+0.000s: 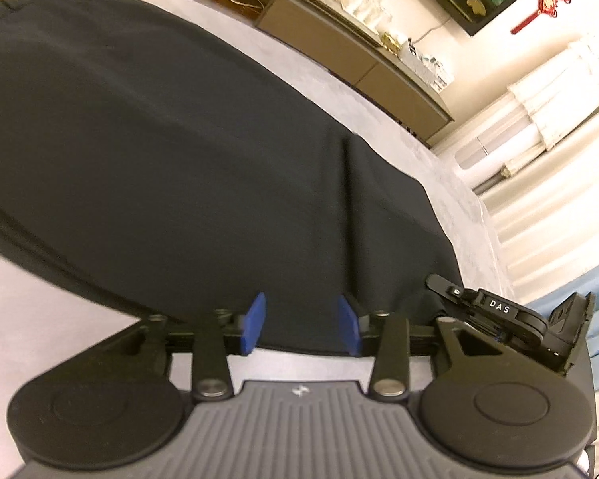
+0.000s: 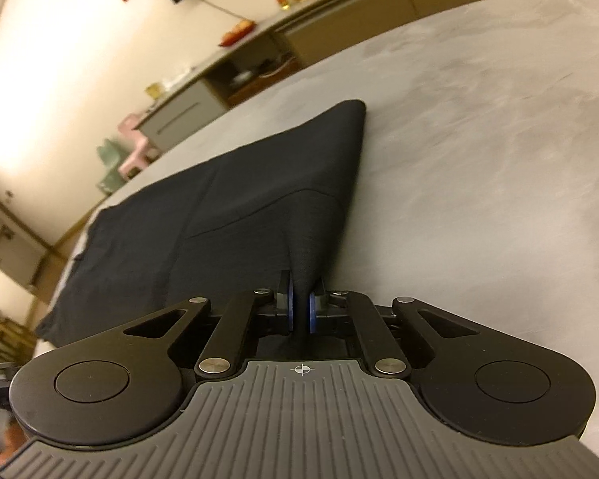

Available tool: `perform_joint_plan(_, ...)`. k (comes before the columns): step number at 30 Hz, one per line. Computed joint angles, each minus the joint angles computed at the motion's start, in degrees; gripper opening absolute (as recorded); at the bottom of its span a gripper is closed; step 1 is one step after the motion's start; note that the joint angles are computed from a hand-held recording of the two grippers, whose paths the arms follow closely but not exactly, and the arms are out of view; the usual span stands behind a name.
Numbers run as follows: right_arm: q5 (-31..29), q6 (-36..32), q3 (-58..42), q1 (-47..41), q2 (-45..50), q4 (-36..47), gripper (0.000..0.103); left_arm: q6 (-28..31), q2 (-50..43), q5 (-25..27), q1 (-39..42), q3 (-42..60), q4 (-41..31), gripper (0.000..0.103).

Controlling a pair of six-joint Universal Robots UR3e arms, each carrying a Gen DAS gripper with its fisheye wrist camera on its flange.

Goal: Fold clothes

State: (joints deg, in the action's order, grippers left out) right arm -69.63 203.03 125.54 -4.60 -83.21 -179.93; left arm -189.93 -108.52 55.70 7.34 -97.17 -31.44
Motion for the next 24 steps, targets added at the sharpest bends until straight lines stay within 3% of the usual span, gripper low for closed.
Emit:
perform_joint_plan(5,1.0,-2.8,2.8,-3.3,-4.4,2.6,0.003,0.1,2.1,-1.3,2.9,-2.7,-0.2,0.044)
perform_joint_plan(8,-4.2,-5.4,2.7,-3.4,-8.2,7.2,0.003,1.2,4.8,-1.6,4.7,-5.5,0.3,0.046)
perform_joint_plan(12,-15.1,-7.4,0.5,-1.3,-9.6,12.4,0.004,1.9,11.0,0.0,10.1,-11.1,2.4,0.057)
perform_joint_plan(13,-17.2,-6.9,-0.3,-0.3,-9.5,13.1,0.012,1.4,13.1,0.6,12.6,-14.0,4.4,0.063)
perform_joint_plan(16,-29.5,-3.1,-2.3,6.2,-8.6,12.9,0.072,0.6,18.0,3.3,21.0,-20.3,6.7,0.07)
perform_joint_plan(17,-35.3,-2.3,-3.2,9.4,-7.6,11.7,0.077,0.6,19.4,2.7,24.7,-22.4,6.8,0.071)
perform_joint_plan(19,-43.4,-2.3,-4.5,14.3,-6.7,10.1,0.077,0.0,20.0,-1.9,32.2,-25.0,4.9,0.075)
perform_joint_plan(22,-52.0,-3.9,-7.4,21.5,-4.3,7.2,0.077,-5.8,12.9,-5.1,35.0,-22.6,7.1,0.088)
perform_joint_plan(24,-56.9,-6.2,-10.3,27.0,-0.9,4.0,0.077,-8.1,8.5,-5.3,35.3,-19.9,8.3,0.089)
